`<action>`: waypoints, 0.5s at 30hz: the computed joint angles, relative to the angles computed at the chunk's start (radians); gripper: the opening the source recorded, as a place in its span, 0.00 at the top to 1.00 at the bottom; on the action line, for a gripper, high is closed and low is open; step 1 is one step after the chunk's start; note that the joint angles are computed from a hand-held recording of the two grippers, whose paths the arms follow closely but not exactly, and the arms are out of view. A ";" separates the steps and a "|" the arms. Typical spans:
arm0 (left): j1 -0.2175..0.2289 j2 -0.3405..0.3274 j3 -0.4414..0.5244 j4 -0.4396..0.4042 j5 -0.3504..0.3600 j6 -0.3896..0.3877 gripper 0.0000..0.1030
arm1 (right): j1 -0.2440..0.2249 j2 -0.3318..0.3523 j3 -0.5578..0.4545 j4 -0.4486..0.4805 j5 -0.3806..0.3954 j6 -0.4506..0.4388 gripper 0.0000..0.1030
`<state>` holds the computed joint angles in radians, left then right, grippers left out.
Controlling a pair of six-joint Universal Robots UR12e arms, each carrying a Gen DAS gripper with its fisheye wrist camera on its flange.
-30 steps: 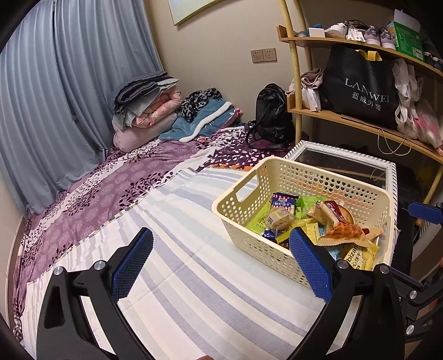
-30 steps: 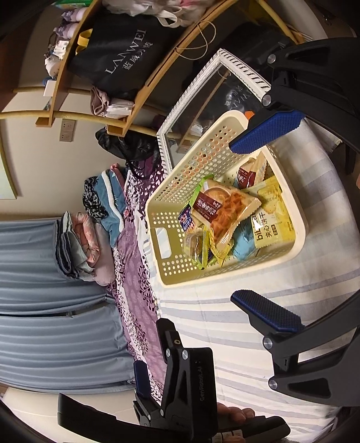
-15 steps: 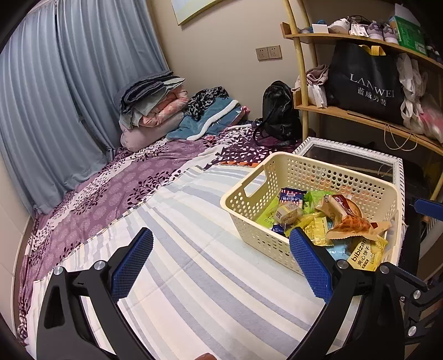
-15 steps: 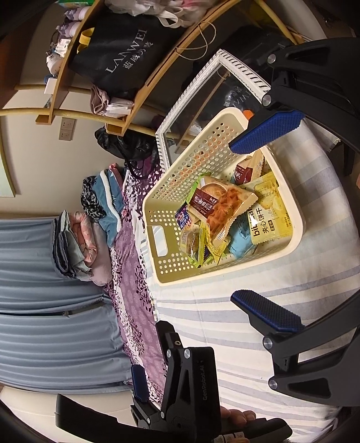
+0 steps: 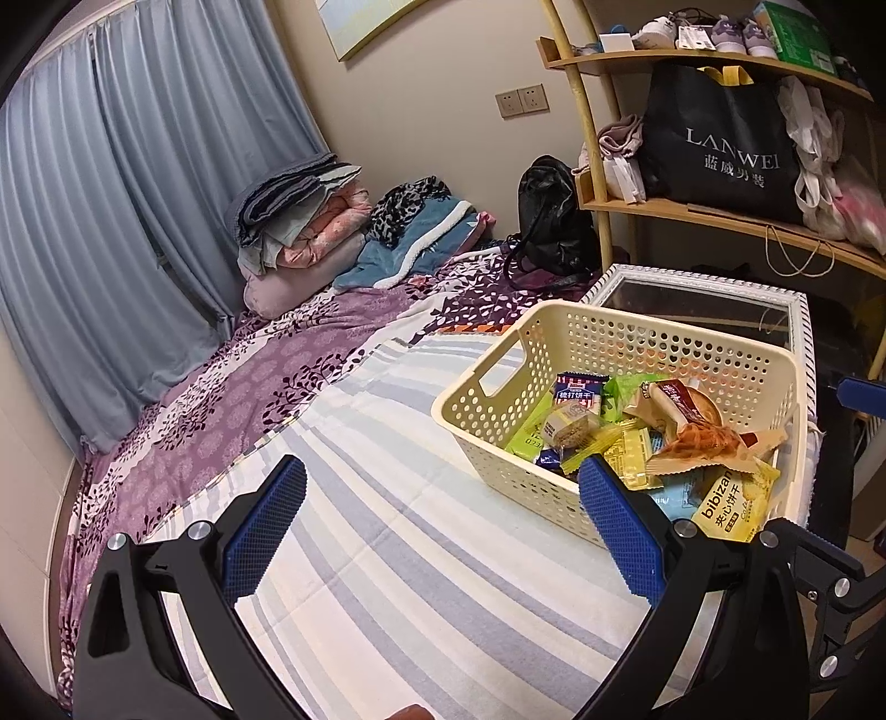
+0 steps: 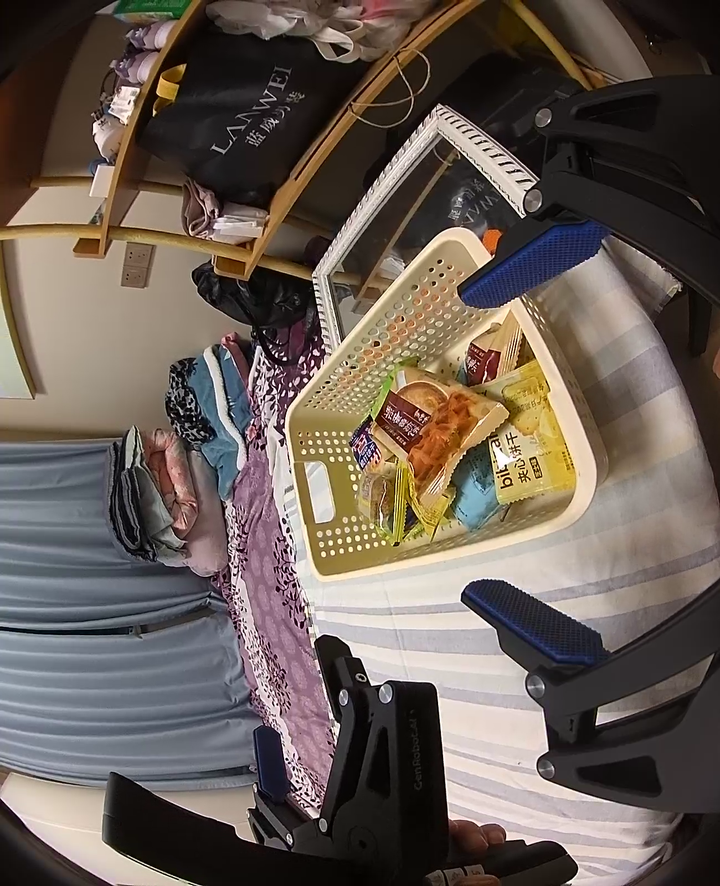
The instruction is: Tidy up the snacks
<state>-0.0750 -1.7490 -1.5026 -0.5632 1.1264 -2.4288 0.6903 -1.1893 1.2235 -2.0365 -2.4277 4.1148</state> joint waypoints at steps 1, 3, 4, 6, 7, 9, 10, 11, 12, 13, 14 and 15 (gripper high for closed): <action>-0.001 0.001 -0.002 0.004 0.002 0.004 0.03 | 0.000 0.000 0.001 0.000 -0.001 0.000 0.05; -0.003 0.003 -0.006 0.011 0.006 0.009 0.03 | 0.000 0.000 0.000 0.003 -0.002 0.001 0.05; -0.004 0.003 -0.007 0.013 0.007 0.012 0.03 | 0.001 0.000 -0.001 0.009 -0.005 0.003 0.05; -0.006 0.004 -0.008 0.016 0.010 0.017 0.03 | 0.002 0.001 -0.002 0.014 -0.011 0.003 0.05; -0.007 0.005 -0.010 0.018 0.011 0.018 0.03 | 0.003 0.001 -0.002 0.014 -0.012 0.003 0.05; -0.009 0.005 -0.012 0.020 0.015 0.023 0.03 | 0.003 0.001 -0.002 0.014 -0.012 0.004 0.05; -0.010 0.005 -0.013 0.021 0.016 0.026 0.03 | 0.003 0.001 -0.002 0.013 -0.013 0.002 0.05; -0.011 0.006 -0.015 0.022 0.018 0.029 0.03 | 0.003 0.001 -0.002 0.015 -0.013 0.002 0.05; -0.013 0.007 -0.017 0.024 0.022 0.033 0.03 | 0.002 0.001 -0.003 0.017 -0.012 0.003 0.05; -0.014 0.007 -0.018 0.026 0.024 0.036 0.03 | 0.002 0.000 -0.002 0.018 -0.011 0.003 0.05; -0.015 0.007 -0.018 0.027 0.026 0.038 0.03 | 0.001 0.000 -0.002 0.018 -0.010 0.003 0.05; -0.016 0.006 -0.018 0.027 0.026 0.040 0.03 | 0.001 -0.001 -0.001 0.018 -0.009 0.003 0.05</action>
